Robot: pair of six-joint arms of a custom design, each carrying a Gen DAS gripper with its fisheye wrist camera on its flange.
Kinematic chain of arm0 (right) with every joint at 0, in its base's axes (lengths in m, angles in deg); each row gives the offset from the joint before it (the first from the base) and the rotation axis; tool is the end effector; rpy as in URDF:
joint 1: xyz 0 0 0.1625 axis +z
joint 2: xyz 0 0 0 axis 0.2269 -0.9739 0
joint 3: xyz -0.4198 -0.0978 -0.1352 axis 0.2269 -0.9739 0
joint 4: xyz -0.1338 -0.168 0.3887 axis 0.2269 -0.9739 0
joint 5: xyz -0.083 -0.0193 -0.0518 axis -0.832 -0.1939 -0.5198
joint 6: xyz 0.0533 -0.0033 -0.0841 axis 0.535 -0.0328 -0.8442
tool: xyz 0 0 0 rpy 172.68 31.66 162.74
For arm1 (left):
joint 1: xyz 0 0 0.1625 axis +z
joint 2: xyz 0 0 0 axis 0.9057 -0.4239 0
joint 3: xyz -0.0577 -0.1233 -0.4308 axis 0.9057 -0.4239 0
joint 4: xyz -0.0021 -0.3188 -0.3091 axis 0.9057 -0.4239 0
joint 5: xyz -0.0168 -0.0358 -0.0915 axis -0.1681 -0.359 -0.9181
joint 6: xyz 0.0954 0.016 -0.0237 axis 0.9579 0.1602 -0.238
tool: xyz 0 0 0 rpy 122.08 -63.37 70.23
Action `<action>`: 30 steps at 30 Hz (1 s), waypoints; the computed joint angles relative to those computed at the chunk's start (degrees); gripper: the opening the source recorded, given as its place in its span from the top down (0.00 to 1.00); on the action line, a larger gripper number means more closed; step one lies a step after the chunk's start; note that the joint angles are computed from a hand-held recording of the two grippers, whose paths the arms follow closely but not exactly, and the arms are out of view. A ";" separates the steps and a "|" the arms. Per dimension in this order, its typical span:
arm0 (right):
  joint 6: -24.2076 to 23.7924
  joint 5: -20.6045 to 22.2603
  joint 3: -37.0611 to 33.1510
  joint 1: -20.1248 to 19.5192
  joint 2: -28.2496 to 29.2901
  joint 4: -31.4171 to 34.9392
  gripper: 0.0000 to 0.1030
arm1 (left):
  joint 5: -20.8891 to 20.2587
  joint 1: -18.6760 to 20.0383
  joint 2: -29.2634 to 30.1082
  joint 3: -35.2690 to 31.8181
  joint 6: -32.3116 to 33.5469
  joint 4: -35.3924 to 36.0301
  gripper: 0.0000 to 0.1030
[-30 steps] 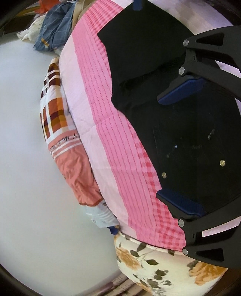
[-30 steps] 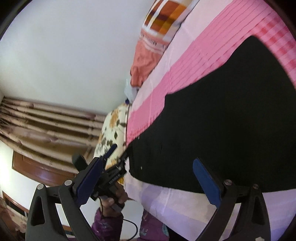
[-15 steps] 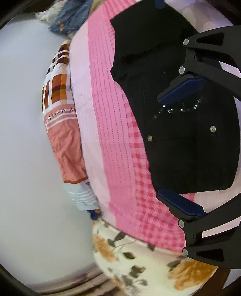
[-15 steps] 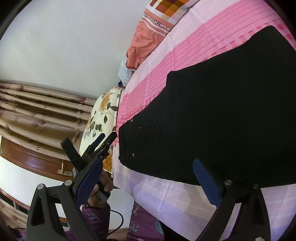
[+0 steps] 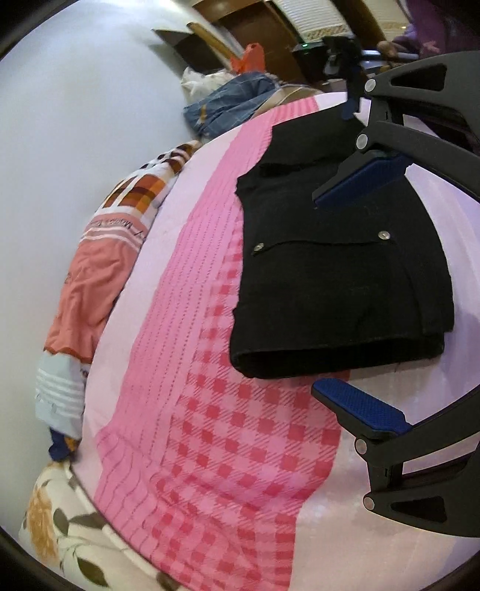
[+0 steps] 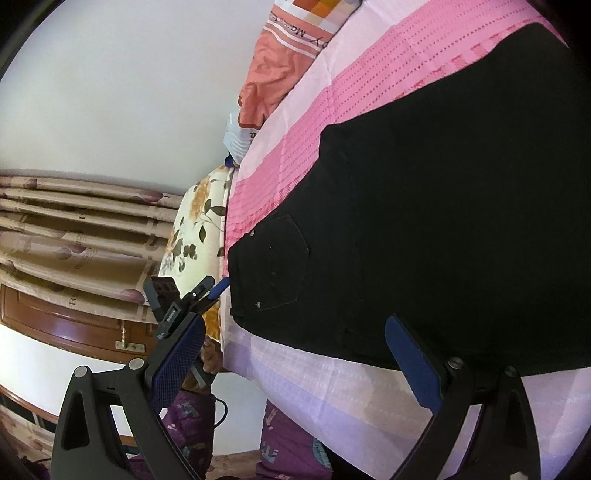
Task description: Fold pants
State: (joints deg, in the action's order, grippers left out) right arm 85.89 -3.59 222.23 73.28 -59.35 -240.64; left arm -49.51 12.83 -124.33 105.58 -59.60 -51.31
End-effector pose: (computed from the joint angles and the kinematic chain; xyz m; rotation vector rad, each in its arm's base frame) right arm 0.1150 -0.4382 0.0473 0.5417 2.6543 -1.1281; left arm -0.0246 -0.7703 0.2250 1.0144 2.8986 -0.0789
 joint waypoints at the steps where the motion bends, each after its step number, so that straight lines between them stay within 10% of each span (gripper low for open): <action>1: 0.21 -0.04 -0.12 -0.02 0.03 0.24 0.05 | 0.25 -0.01 0.44 -0.45 0.47 1.21 0.10; 8: 1.31 -0.51 -0.81 0.53 -0.34 1.48 0.05 | 4.27 0.09 4.62 -4.33 0.14 8.13 0.12; 30: 7.19 -4.19 -4.51 2.61 0.28 7.77 0.05 | -11.13 5.16 16.33 -30.71 3.98 42.04 0.15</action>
